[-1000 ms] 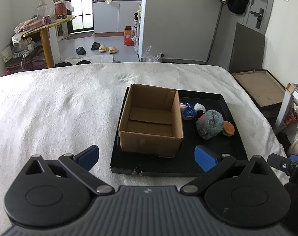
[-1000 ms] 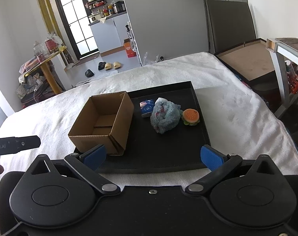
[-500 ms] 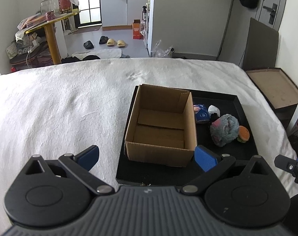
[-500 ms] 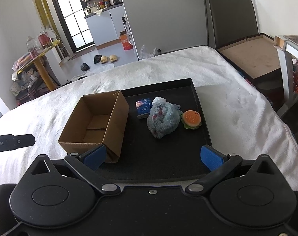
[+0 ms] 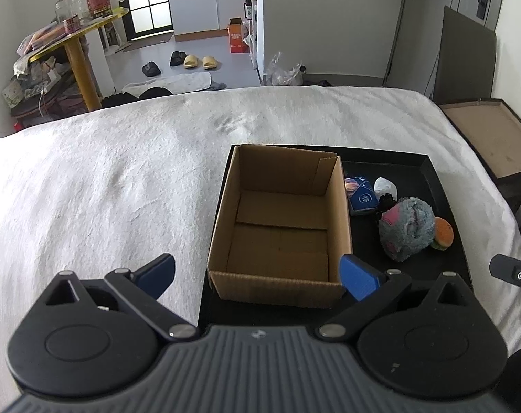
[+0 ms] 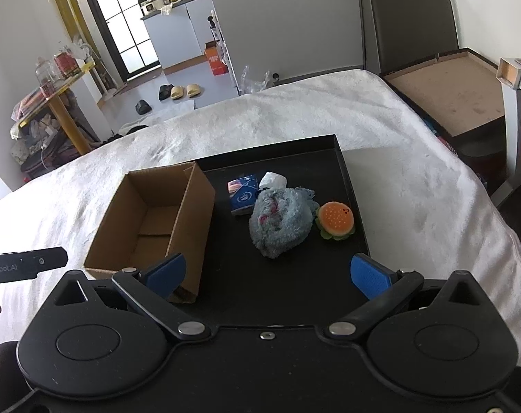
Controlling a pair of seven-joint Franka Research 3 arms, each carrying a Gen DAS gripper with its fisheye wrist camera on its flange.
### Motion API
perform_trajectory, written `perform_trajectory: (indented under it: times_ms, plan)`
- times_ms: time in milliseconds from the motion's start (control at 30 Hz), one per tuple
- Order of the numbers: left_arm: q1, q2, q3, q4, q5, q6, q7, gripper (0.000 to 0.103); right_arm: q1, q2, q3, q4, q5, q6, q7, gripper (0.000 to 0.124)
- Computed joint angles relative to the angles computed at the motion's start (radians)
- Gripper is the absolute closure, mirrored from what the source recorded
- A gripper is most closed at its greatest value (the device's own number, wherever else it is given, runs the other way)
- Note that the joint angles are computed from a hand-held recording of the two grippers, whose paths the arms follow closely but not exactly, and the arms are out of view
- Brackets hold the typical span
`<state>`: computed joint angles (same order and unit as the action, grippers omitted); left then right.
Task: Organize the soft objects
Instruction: 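Move the right gripper down onto the grey-pink plush toy and close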
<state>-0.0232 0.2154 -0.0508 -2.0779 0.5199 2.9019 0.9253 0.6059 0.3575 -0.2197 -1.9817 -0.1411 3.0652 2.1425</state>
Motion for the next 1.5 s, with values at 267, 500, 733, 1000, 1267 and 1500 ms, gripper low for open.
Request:
perform_trajectory:
  times_ms: [267,500,733,1000,1267,1500]
  plan:
    - [-0.019,0.086,0.007,0.11,0.003,-0.064,0.019,0.003,-0.094,0.074,0.09,0.11,0.071,-0.06,-0.102,0.021]
    - [-0.046,0.158,0.03,0.204,0.05,-0.132,0.004,0.005,-0.145,0.14,0.142,0.192,0.137,-0.084,-0.186,0.021]
    - [-0.05,0.236,0.039,0.291,0.054,-0.209,0.004,0.006,-0.17,0.243,0.169,0.318,0.195,-0.131,-0.274,0.021]
    - [-0.047,0.338,0.029,0.421,0.016,-0.333,0.038,0.015,-0.132,0.391,0.104,0.501,0.177,-0.233,-0.244,0.021]
    - [-0.066,0.397,0.034,0.508,0.008,-0.413,0.07,0.016,-0.134,0.518,0.087,0.67,0.127,-0.301,-0.218,0.021]
    - [-0.076,0.441,0.036,0.554,0.015,-0.444,0.093,0.025,-0.133,0.601,0.069,0.786,0.087,-0.354,-0.185,0.021]
